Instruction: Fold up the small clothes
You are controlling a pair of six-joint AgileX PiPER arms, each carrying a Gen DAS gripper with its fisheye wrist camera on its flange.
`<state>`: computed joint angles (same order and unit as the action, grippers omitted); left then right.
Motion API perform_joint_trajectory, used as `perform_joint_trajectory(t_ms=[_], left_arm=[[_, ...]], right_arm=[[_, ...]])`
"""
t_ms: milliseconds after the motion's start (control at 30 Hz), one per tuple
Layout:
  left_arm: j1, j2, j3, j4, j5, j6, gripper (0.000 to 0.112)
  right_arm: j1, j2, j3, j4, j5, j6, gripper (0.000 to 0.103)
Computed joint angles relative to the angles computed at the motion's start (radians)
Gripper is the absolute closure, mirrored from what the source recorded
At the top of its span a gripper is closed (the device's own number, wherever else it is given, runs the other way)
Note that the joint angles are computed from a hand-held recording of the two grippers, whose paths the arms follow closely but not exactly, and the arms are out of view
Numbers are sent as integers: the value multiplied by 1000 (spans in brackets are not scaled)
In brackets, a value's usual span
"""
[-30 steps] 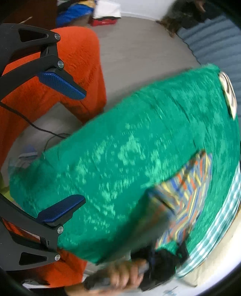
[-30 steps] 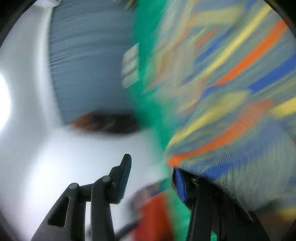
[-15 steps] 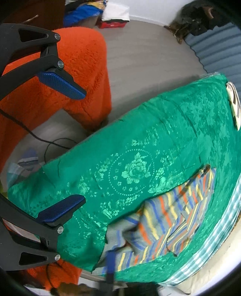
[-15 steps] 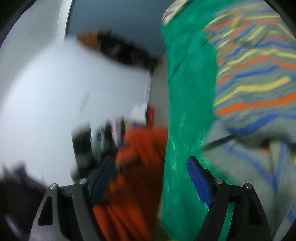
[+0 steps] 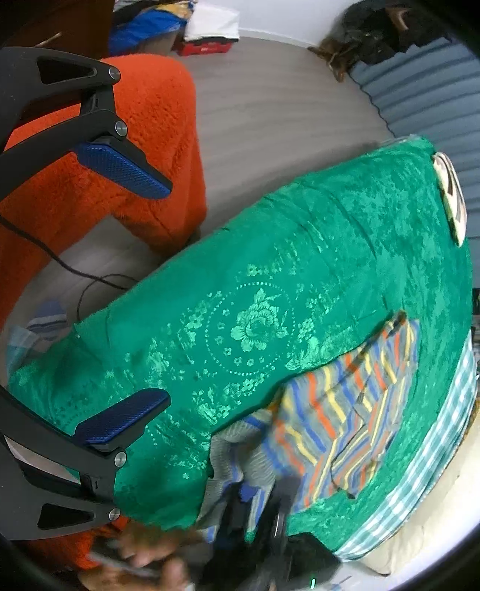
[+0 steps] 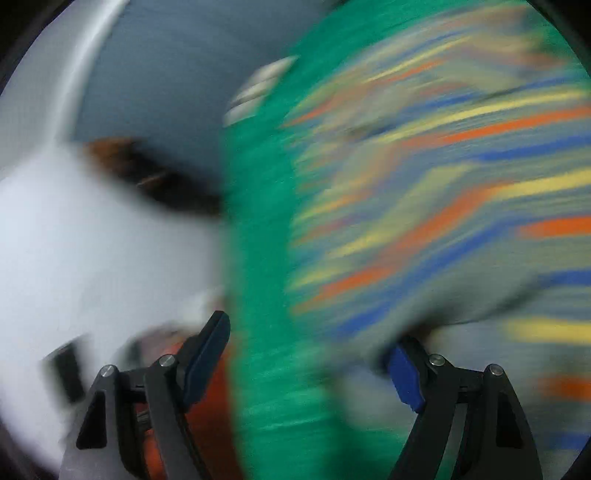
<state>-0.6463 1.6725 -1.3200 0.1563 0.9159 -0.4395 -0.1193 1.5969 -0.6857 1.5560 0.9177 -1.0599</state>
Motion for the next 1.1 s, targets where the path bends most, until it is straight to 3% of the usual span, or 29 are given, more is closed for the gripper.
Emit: perform_joint_trajectory(t_ms=[67,100,200,300,433,500,567,600,700,767,833,900,933,1000,1100], left_arm=[[11,-11,18,9,-15,2,10],[24,-17,32,8,-33,14,10],[78,-9,39,-78,-73,106,10],[170,42,-6,-354,-102,332,10],[166,176,-201,-605,-46,493,11],[104,238,-298,-589,-17,528,15],[0,322,-410,-447,9,493,40],[-29,364,-457,-409,31,486,45],[-73,509,-586,-304,111,388,47],[-76,571,-622,-267,147,315,56],[-78,553,-570,-268,91,288,58],[-91,549,-568,-249,83,283,78],[-89,545,-560,-270,77,312,106],[-74,535,-553,-308,73,332,106],[18,440,-447,-502,46,452,106]], right_arm=[[53,-18,-3,69,136,-94,25],[60,-47,-5,44,143,-91,24],[37,-138,20,-105,143,27,24],[26,-265,56,-285,94,142,24],[-92,-509,153,-495,93,332,24],[-169,-583,165,-550,105,395,24],[-255,-649,174,-579,127,427,24],[-293,-674,179,-587,139,431,24],[-446,-731,183,-599,223,410,24],[-488,-779,171,-620,263,435,24],[-503,-811,162,-647,279,449,24],[-480,-827,164,-681,247,468,24],[-465,-834,161,-702,230,487,24],[-501,-839,159,-737,230,485,24],[-609,-827,135,-792,285,457,24]])
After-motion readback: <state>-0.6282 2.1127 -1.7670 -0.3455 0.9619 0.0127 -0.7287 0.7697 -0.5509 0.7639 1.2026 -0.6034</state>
